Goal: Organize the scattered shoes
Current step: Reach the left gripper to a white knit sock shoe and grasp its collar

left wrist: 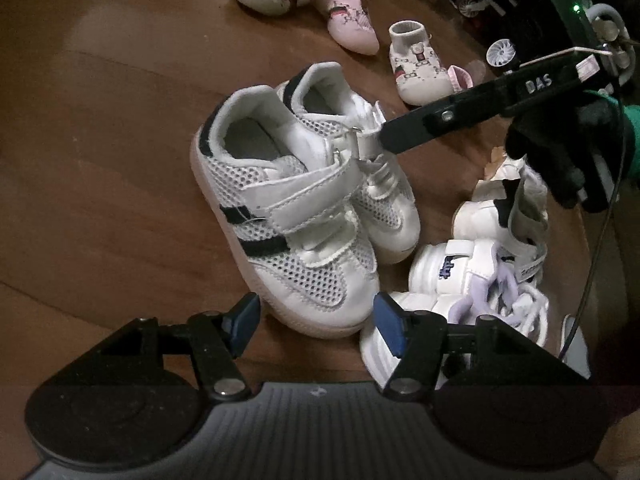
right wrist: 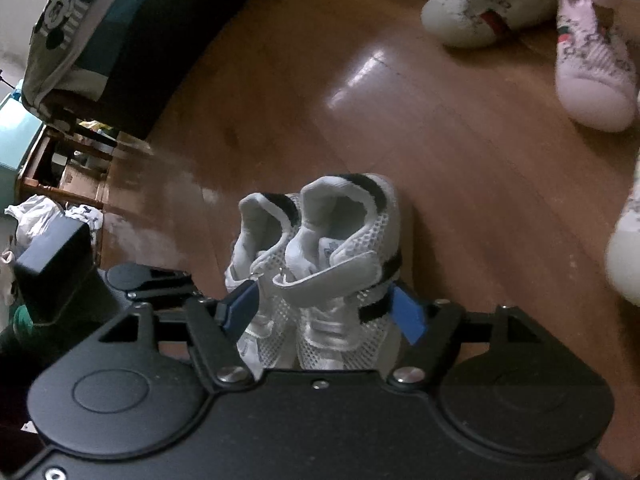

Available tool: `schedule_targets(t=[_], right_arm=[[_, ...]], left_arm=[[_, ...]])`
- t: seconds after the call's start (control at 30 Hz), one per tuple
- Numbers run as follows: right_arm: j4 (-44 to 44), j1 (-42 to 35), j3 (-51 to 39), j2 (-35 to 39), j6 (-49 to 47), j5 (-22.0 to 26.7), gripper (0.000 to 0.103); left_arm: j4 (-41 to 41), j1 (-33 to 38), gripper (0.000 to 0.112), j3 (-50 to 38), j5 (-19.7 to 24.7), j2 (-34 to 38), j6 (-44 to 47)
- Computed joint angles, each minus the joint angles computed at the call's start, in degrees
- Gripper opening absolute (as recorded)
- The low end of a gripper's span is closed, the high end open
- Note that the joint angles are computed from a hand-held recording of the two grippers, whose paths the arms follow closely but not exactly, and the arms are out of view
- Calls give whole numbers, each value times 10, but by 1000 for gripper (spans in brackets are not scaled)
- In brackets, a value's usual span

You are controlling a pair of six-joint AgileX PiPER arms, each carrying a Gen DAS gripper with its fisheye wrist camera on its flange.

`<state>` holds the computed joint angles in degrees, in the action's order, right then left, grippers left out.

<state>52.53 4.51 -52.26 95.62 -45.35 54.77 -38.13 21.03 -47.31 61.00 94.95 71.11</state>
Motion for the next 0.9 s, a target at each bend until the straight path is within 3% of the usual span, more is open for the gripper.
schedule_targets(t=[0.17,0.27,0.43,0.57,0.7,0.9], right_arm=[[-112,-70,-56,-39,13,85,74],[-164,-134,-70,-71,10,102,74],[-193,-229,-56,-101,-15,74,74],[-193,-278,-57,-89,-37,62,74],[-215,-279,-68,-82,-63,44,74],[-233,-278,-56,-67,-68,-18,74]], left_arm=[[1,14,61,-26,-3,-15,3],[-12,12,61,-30,-27,-35,11],[-80,-10,61,-28,-56,-54,23],[-115,-66,61,-48,-90,-55,9],[-64,-161,61,-180,-83,-4,-109],[121,-304,61,-495,6,151,-292]])
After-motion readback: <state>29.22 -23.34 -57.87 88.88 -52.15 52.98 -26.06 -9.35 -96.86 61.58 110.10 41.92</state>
